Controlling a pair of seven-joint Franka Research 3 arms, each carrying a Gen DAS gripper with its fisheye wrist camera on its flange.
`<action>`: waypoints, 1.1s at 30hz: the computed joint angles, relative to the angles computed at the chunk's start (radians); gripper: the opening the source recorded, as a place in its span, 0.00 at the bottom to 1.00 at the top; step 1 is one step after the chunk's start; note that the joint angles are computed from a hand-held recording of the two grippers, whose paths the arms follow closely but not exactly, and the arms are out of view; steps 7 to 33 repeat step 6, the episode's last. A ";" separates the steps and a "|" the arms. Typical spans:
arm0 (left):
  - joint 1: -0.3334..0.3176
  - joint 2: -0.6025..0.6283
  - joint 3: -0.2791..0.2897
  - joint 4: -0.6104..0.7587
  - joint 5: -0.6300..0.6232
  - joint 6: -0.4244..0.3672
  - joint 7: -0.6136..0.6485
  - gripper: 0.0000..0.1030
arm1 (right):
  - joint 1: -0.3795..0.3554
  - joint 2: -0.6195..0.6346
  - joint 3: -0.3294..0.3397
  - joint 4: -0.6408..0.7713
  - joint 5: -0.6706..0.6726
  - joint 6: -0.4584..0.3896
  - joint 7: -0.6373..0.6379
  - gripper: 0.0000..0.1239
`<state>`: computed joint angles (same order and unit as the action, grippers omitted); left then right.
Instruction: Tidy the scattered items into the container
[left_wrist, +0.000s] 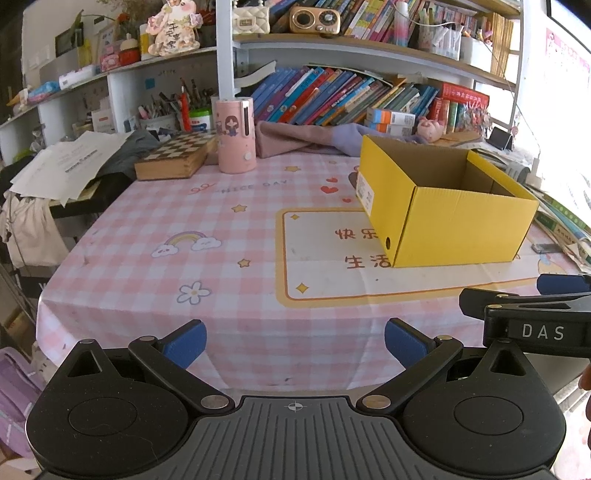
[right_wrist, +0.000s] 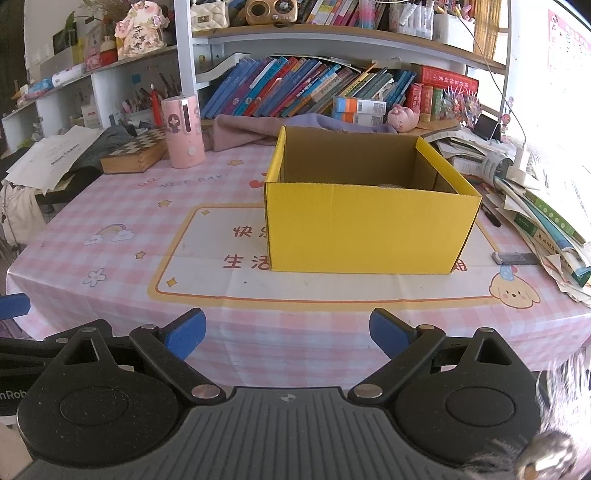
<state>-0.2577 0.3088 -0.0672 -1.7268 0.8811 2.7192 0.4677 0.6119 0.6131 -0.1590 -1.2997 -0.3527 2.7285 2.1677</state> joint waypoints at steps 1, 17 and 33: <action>0.000 0.002 0.000 0.002 -0.002 -0.001 0.002 1.00 | 0.000 0.001 0.000 0.001 0.000 -0.002 0.000 0.78; 0.000 0.014 -0.001 0.021 -0.016 -0.018 0.016 1.00 | -0.003 0.010 0.002 0.016 0.007 -0.013 -0.002 0.78; 0.000 0.014 -0.001 0.021 -0.016 -0.018 0.016 1.00 | -0.003 0.010 0.002 0.016 0.007 -0.013 -0.002 0.78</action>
